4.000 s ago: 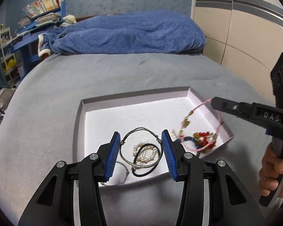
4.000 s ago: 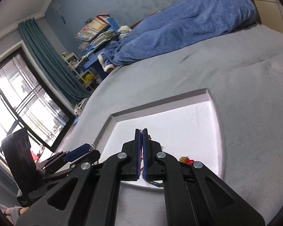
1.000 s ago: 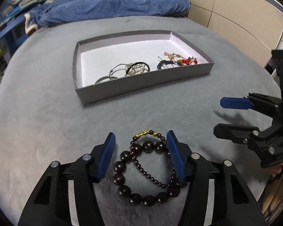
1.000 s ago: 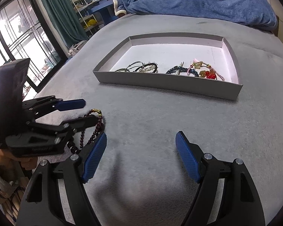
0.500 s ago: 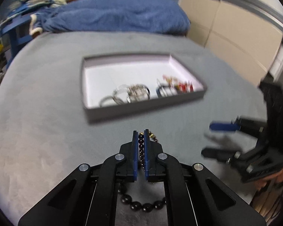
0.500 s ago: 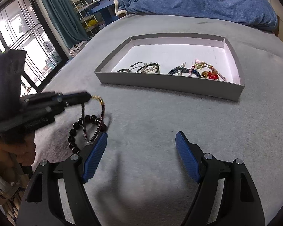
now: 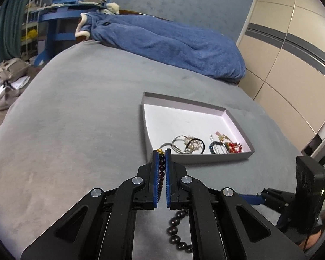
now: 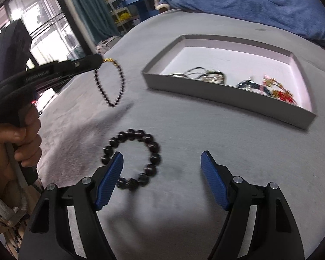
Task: Organize jewelry
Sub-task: 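Grasp the thin dark bead bracelet with the left gripper while the right gripper grasps the large dark bead bracelet, then carry both dark bead bracelets over the tray with both grippers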
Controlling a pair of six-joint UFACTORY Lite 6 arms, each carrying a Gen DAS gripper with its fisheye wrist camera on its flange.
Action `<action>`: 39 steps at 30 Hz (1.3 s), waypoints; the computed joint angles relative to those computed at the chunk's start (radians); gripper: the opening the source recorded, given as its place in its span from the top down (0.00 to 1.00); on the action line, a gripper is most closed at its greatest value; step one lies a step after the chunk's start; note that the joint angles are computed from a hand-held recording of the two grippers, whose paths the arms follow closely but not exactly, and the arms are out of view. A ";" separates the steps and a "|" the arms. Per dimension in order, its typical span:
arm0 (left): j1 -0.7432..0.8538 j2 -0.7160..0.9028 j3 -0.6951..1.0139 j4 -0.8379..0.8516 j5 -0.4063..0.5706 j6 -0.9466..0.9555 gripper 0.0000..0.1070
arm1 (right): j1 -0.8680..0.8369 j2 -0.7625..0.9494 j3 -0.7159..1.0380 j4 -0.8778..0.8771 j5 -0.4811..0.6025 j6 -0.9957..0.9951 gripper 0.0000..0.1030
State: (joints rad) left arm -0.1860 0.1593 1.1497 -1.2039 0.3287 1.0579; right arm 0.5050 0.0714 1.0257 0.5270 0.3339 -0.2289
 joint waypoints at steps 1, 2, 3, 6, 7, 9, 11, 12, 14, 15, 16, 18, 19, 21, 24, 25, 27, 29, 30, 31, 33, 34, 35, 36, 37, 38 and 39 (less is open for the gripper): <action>-0.001 -0.001 0.000 -0.001 0.001 0.001 0.94 | 0.012 0.026 0.022 -0.027 0.003 0.024 0.37; 0.001 -0.007 -0.006 -0.005 0.003 0.008 0.94 | 0.025 0.052 0.044 -0.066 0.005 0.064 0.44; 0.002 -0.009 -0.007 -0.004 0.004 0.010 0.94 | 0.036 0.075 0.062 -0.101 0.004 0.096 0.48; 0.005 -0.017 -0.015 -0.016 0.011 0.027 0.94 | 0.083 0.156 0.122 -0.246 0.017 0.221 0.68; 0.003 -0.017 -0.015 -0.013 0.011 0.026 0.94 | 0.104 0.171 0.129 -0.333 0.013 0.294 0.78; -0.001 -0.016 -0.012 -0.008 0.010 0.026 0.94 | 0.116 0.164 0.121 -0.381 0.002 0.321 0.85; -0.007 -0.019 -0.009 -0.004 0.006 0.025 0.94 | 0.106 0.136 0.100 -0.354 -0.008 0.293 0.86; -0.012 -0.017 -0.006 0.003 0.004 0.019 0.94 | 0.095 0.110 0.080 -0.330 -0.019 0.268 0.86; -0.026 -0.016 0.004 0.025 -0.003 -0.001 0.94 | 0.075 0.061 0.046 -0.289 -0.041 0.229 0.86; -0.035 -0.015 0.010 0.037 -0.007 -0.013 0.94 | 0.061 0.033 0.030 -0.275 -0.051 0.216 0.86; -0.044 -0.015 0.016 0.049 -0.011 -0.024 0.94 | 0.047 0.006 0.014 -0.257 -0.062 0.203 0.86; -0.060 -0.016 0.026 0.062 -0.017 -0.037 0.94 | 0.019 -0.045 -0.010 -0.210 -0.083 0.164 0.86; -0.070 -0.015 0.034 0.075 -0.022 -0.052 0.94 | 0.003 -0.075 -0.021 -0.184 -0.093 0.143 0.86; -0.086 -0.008 0.052 0.097 -0.027 -0.074 0.94 | -0.034 -0.123 -0.038 -0.109 -0.104 0.072 0.86; -0.113 0.007 0.084 0.142 -0.036 -0.123 0.94 | -0.110 -0.154 -0.034 0.084 -0.105 -0.121 0.86; -0.123 0.011 0.094 0.146 -0.040 -0.129 0.94 | -0.127 -0.155 -0.027 0.123 -0.104 -0.159 0.86; -0.141 0.020 0.112 0.154 -0.046 -0.141 0.94 | -0.174 -0.164 -0.019 0.224 -0.097 -0.257 0.86; -0.158 0.030 0.130 0.165 -0.050 -0.152 0.94 | -0.212 -0.156 -0.005 0.328 -0.088 -0.355 0.86; -0.165 0.037 0.140 0.174 -0.052 -0.159 0.94 | -0.228 -0.161 -0.010 0.378 -0.085 -0.405 0.86; -0.171 0.047 0.154 0.182 -0.053 -0.167 0.94 | -0.246 -0.159 -0.006 0.418 -0.078 -0.445 0.86; -0.180 0.067 0.181 0.183 -0.049 -0.172 0.94 | -0.276 -0.158 0.002 0.459 -0.071 -0.490 0.86; -0.185 0.082 0.201 0.190 -0.044 -0.181 0.94 | -0.291 -0.153 0.010 0.480 -0.066 -0.511 0.86; -0.187 0.090 0.213 0.193 -0.042 -0.185 0.94 | -0.302 -0.152 0.013 0.498 -0.060 -0.530 0.86; -0.193 0.106 0.233 0.204 -0.043 -0.195 0.94 | -0.313 -0.147 0.019 0.508 -0.057 -0.543 0.86; -0.197 0.122 0.252 0.216 -0.043 -0.208 0.94 | -0.320 -0.150 0.017 0.516 -0.058 -0.551 0.86; -0.199 0.132 0.263 0.221 -0.042 -0.212 0.94 | -0.329 -0.145 0.022 0.532 -0.054 -0.567 0.86; -0.201 0.143 0.276 0.226 -0.042 -0.217 0.94 | -0.337 -0.143 0.021 0.555 -0.054 -0.589 0.86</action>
